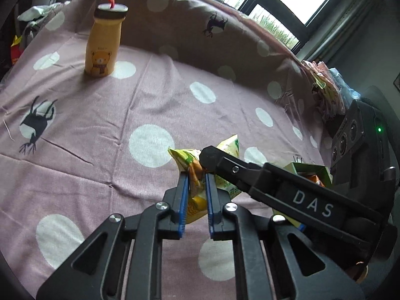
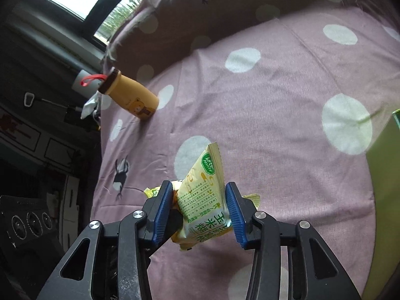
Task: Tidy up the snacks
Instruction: 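Lift the corn packet and carry it over the green box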
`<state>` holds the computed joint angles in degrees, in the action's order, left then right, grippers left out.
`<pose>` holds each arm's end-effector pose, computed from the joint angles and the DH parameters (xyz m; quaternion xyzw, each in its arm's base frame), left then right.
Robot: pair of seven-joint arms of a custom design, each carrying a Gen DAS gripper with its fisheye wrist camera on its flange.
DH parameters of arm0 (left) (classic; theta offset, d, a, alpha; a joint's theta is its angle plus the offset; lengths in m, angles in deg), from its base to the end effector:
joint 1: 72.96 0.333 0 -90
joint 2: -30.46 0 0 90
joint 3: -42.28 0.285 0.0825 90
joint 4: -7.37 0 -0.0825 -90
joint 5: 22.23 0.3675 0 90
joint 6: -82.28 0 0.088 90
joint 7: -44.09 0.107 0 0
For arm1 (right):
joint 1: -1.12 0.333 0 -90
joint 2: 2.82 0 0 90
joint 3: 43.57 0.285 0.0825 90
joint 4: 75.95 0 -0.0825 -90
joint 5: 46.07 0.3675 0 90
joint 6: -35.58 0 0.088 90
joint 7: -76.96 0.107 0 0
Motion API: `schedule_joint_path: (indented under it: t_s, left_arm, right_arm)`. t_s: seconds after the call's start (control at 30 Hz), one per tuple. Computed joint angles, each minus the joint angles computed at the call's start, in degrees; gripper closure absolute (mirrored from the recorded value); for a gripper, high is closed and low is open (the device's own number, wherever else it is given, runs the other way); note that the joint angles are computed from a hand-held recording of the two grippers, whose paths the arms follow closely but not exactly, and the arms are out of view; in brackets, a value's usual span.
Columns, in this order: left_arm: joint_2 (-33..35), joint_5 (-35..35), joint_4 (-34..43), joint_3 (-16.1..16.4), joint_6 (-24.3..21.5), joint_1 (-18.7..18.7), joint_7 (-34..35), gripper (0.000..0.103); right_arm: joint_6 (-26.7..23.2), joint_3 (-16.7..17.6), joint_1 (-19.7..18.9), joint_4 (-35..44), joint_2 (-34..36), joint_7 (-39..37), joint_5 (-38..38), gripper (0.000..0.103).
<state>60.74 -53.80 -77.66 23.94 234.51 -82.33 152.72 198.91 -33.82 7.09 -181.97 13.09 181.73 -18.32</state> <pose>0.6577 -0.2776 0.4309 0.5419 -0.7375 0.4031 0.0032 0.6309 0.1424 0.4340 -0.5029 0.7768 -0.0252 0.3783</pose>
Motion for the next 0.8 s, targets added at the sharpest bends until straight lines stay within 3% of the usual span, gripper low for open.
schedule_joint_path:
  t_s: [0.2, 0.37, 0.47, 0.6, 0.73, 0.8]
  left_arm:
    - [-8.5, -9.9, -9.3, -4.6, 6.8, 3.6, 11.5, 0.093]
    - [-14.7, -20.4, -14.7, -5.7, 9.2, 4.2, 21.4, 0.093]
    - [-18.2, -24.6, -17.7, -5.2, 9.4, 3.2, 26.5, 0.093]
    - [-22.7, -31.3, -22.4, -4.4, 8.8, 1.6, 34.4, 0.093]
    - [-25.1, -33.8, -25.5, -2.8, 9.9, -1.7, 37.7, 0.091]
    - [-25.8, -34.7, -25.7, -1.6, 7.8, -2.9, 38.7, 0.091]
  right_arm:
    - [9.1, 0.0, 2.2, -7.1, -7.4, -0.2, -0.1, 0.057]
    - [13.6, -3.0, 6.0, -12.5, -13.2, 6.8, -8.5, 0.057]
    - [16.2, -4.9, 7.1, -16.7, -16.8, 18.7, -21.2, 0.057]
    - [18.8, -0.1, -1.2, -22.8, -22.3, 43.6, -46.1, 0.057]
    - [16.8, 2.8, -5.0, -26.0, -26.5, 52.6, -54.2, 0.057]
    - [15.2, 5.2, -8.1, -27.0, -28.7, 58.5, -59.4, 0.057]
